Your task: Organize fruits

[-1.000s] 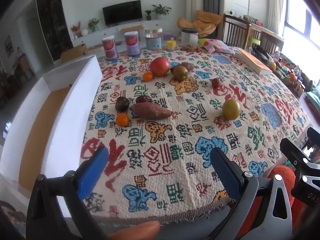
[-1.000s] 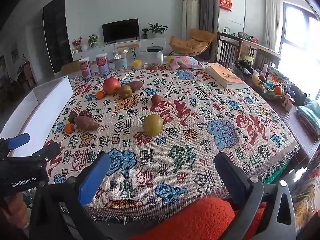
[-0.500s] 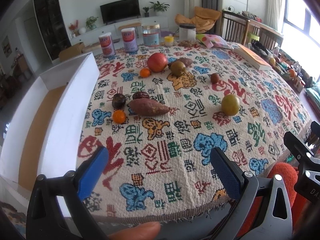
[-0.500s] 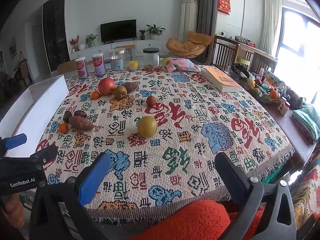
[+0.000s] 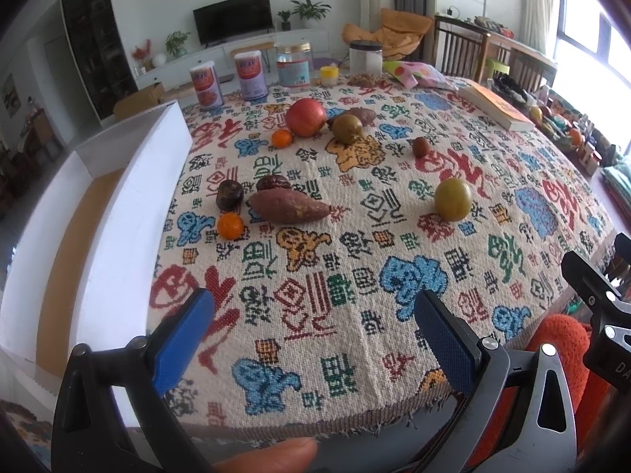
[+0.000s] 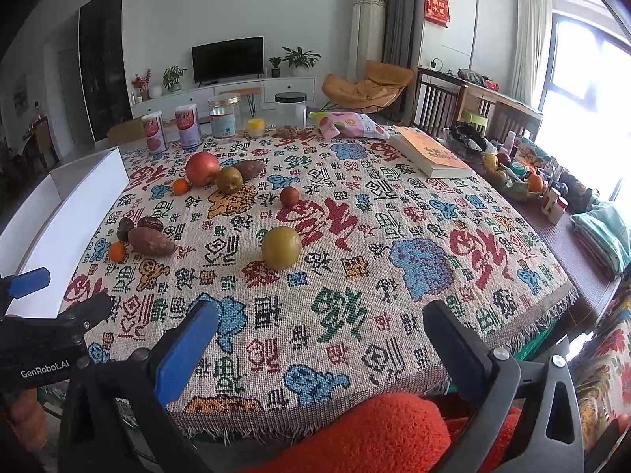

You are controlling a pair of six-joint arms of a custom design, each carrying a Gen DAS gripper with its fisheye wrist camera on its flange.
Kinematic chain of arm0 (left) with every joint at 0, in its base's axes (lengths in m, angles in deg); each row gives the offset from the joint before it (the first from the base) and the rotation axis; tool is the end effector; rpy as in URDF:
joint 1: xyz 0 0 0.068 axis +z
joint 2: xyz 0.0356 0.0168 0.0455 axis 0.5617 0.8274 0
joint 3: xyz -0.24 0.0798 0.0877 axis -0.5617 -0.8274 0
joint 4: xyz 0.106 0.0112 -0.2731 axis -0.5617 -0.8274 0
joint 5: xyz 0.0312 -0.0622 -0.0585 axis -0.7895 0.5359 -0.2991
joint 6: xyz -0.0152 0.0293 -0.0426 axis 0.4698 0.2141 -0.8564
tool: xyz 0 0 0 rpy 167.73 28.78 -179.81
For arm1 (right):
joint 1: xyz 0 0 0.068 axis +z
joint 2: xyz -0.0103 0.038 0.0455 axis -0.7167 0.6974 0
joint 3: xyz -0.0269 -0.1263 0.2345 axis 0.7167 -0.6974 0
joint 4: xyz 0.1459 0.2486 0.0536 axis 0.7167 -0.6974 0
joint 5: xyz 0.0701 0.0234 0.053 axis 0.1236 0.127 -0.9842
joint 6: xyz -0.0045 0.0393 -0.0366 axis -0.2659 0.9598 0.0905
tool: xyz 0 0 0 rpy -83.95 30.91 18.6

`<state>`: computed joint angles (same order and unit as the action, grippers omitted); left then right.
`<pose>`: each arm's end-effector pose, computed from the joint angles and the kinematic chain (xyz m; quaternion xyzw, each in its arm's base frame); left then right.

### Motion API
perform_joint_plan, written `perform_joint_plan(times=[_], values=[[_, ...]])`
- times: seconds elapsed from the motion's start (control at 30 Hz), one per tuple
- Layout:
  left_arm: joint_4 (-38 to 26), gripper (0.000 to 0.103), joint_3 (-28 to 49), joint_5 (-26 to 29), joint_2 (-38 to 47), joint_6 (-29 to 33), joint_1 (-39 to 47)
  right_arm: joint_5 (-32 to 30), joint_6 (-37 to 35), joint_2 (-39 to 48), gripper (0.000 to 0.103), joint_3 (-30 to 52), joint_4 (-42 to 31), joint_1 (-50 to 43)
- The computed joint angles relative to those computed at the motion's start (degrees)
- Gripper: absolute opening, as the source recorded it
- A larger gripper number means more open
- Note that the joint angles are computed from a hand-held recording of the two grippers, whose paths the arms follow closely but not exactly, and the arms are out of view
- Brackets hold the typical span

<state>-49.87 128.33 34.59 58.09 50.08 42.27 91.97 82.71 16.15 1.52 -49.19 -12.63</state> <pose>0.3149 0.0395 0.2644 0.0939 0.9392 0.0013 0.3302 0.2838 0.1624 0.2666 0.0831 0.9121 -0.0618 0.3966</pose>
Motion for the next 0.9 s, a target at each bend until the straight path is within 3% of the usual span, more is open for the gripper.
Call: perform_joint_plan(times=[0.7, 0.9], values=[[1.5, 0.102, -1.4, 1.8, -1.2, -0.6, 0.8, 0.9, -0.5, -4.1, 0.103, -3.8, 5.2, 1.6], [2.6, 0.102, -2.0, 2.3, -2.0, -0.8, 0.9, 12.2, -2.1, -7.3, 0.103, -6.6, 10.1, 6.4]])
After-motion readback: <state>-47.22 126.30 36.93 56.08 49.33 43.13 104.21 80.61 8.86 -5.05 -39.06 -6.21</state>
